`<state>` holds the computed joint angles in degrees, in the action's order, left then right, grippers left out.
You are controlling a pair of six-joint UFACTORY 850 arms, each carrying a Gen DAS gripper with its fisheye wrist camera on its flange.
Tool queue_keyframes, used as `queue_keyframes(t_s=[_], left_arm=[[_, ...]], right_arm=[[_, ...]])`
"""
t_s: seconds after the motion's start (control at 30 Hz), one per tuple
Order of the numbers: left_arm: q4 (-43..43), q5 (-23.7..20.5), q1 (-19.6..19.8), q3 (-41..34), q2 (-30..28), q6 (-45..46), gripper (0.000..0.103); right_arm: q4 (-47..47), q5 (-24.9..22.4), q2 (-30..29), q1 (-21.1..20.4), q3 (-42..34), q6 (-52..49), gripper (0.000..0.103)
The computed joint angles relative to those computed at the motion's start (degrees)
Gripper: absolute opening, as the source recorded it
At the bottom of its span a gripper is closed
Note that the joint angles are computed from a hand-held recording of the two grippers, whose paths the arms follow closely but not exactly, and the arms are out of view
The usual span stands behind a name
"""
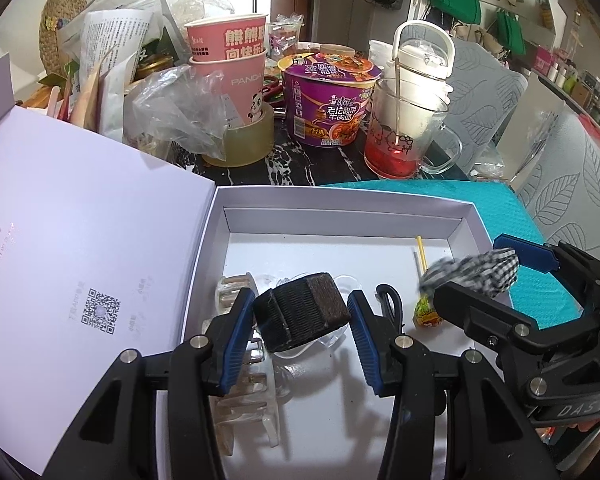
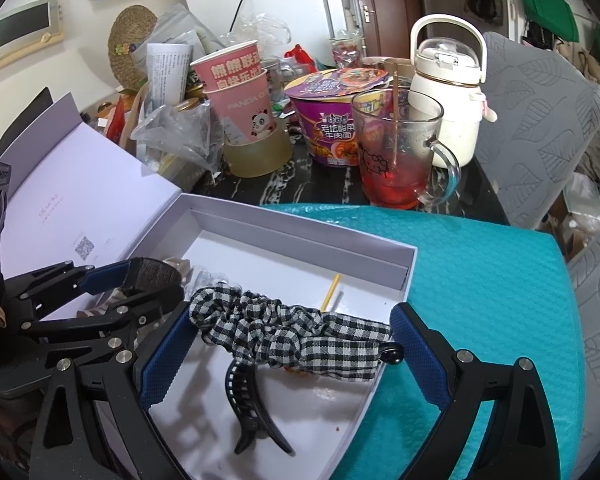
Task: Organize rigid objects
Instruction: 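Lower the black strap into the box with the left tool while the right tool releases the scrunchie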
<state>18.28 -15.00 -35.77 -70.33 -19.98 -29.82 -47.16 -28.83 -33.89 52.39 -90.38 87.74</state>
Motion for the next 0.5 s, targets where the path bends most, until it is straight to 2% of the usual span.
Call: queue_keyframes(t_s=[0.5], left_arm=[[12.1,0.0,-0.7,1.7,2.8,-11.8,0.048]], right_arm=[[-1.6,-0.5,0.5,0.7,-0.3,1.0,0.099]])
